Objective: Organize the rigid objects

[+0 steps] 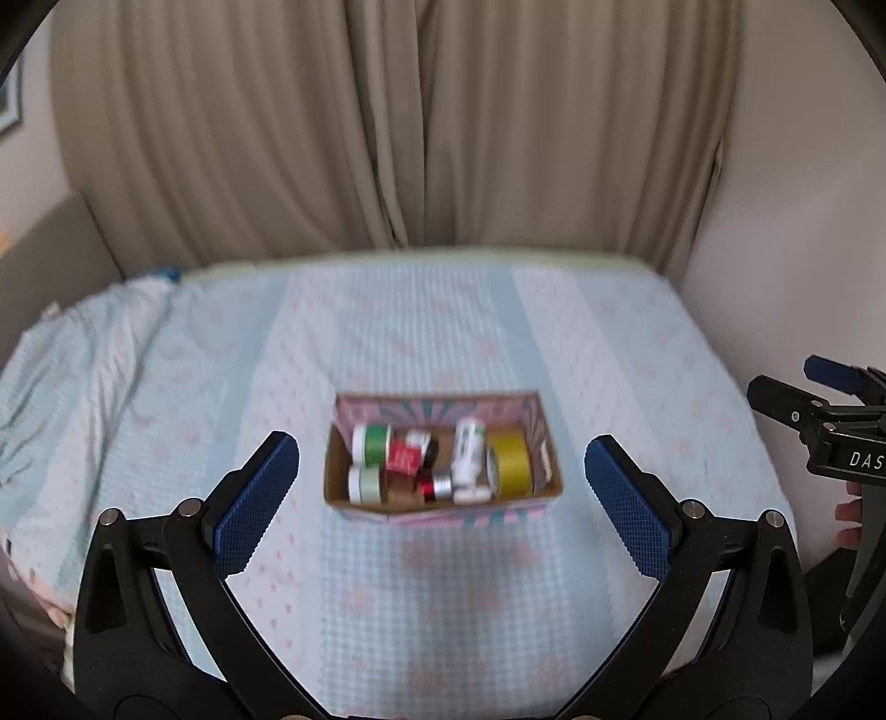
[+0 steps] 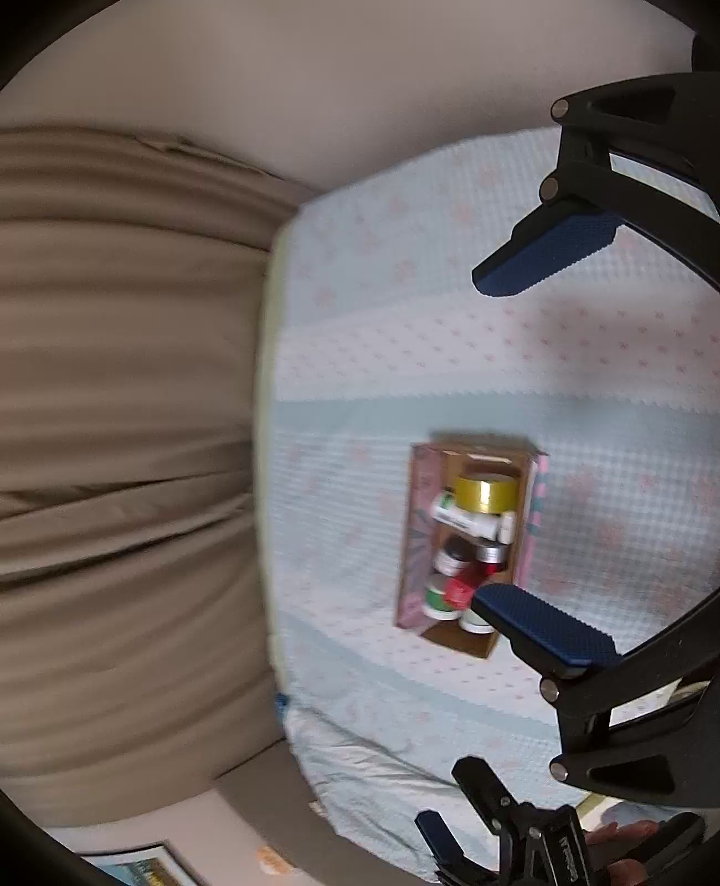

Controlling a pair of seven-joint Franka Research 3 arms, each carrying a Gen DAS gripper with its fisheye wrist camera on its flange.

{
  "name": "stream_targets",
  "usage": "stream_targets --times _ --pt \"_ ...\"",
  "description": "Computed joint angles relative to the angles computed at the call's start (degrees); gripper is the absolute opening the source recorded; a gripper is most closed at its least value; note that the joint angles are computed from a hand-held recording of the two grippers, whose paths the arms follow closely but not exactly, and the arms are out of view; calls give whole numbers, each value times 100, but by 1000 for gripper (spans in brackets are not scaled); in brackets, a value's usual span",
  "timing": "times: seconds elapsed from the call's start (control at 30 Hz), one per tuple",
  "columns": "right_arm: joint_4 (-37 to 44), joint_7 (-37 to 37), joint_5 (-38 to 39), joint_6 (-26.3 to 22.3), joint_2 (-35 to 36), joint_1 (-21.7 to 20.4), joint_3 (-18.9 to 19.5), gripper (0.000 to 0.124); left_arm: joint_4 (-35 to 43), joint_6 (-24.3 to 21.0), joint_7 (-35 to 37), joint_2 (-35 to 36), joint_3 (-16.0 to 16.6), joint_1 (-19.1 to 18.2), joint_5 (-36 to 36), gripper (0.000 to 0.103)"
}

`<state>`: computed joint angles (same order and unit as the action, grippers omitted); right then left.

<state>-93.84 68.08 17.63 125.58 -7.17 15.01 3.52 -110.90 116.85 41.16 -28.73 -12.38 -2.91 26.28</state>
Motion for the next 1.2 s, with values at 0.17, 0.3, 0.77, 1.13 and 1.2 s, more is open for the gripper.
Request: stream_targets --times 0.17,0.3,0.77,1.13,1.2 --pt "-356 -226 221 375 -553 -61 -107 103 403 -228 -395 -31 -484 126 694 103" --pt "-558 -260 384 417 -847 -86 -174 103 553 -278 -599 -47 -641 62 954 103" --pt "-829 -178 391 868 -1135 -118 -140 103 519 -244 -786 -119 -645 -69 1115 103" --pt "-884 -13 285 1002 -1168 -123 -122 103 511 -111 -728 -117 -637 -34 1213 103" --pt "-879 -2 271 1022 -1166 -121 -122 103 490 -83 -734 -124 -641 -29 1228 103"
